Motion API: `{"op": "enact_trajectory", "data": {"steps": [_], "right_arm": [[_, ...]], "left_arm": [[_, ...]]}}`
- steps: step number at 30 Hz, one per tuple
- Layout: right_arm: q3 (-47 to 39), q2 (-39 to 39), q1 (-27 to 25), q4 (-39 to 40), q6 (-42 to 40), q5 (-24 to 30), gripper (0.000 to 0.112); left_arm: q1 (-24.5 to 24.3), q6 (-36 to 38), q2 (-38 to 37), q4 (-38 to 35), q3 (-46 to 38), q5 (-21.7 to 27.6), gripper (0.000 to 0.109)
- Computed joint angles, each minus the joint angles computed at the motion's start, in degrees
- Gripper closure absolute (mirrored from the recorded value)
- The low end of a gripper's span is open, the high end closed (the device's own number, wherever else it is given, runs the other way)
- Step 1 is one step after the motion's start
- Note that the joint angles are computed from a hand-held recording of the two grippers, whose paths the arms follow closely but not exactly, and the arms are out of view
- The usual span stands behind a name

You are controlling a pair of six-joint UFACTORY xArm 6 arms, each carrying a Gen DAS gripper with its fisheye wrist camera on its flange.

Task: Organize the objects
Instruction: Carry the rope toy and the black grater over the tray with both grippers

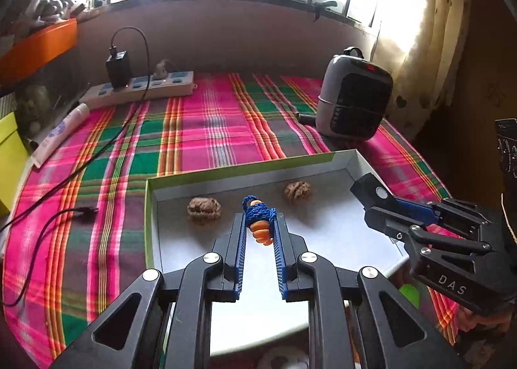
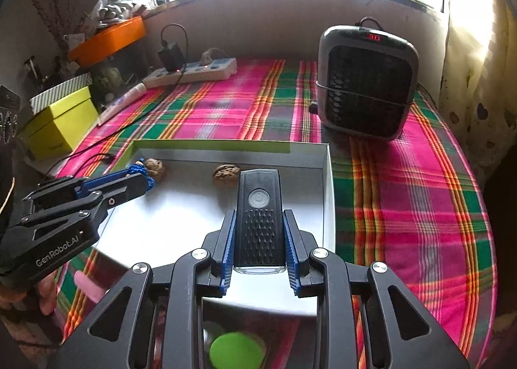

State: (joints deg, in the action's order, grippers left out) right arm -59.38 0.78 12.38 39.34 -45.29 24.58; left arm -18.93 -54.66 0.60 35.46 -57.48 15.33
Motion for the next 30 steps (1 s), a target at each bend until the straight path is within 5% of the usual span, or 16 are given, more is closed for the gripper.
{"op": "enact_trajectory", "data": {"steps": [11,30], "right_arm": [[-6.26,6.08,-0.39,-6.11,4.34,2.16,0.084],[-11.16,10.89,-0.56,-9.11,6.63,4.63,0.084]], "left_arm": [[0.02,10.44,6.97,-9.03,-6.94,2.68,0.094],[0.06,13.55,12.35,-11.56,-12.54,6.05,0.093]]}}
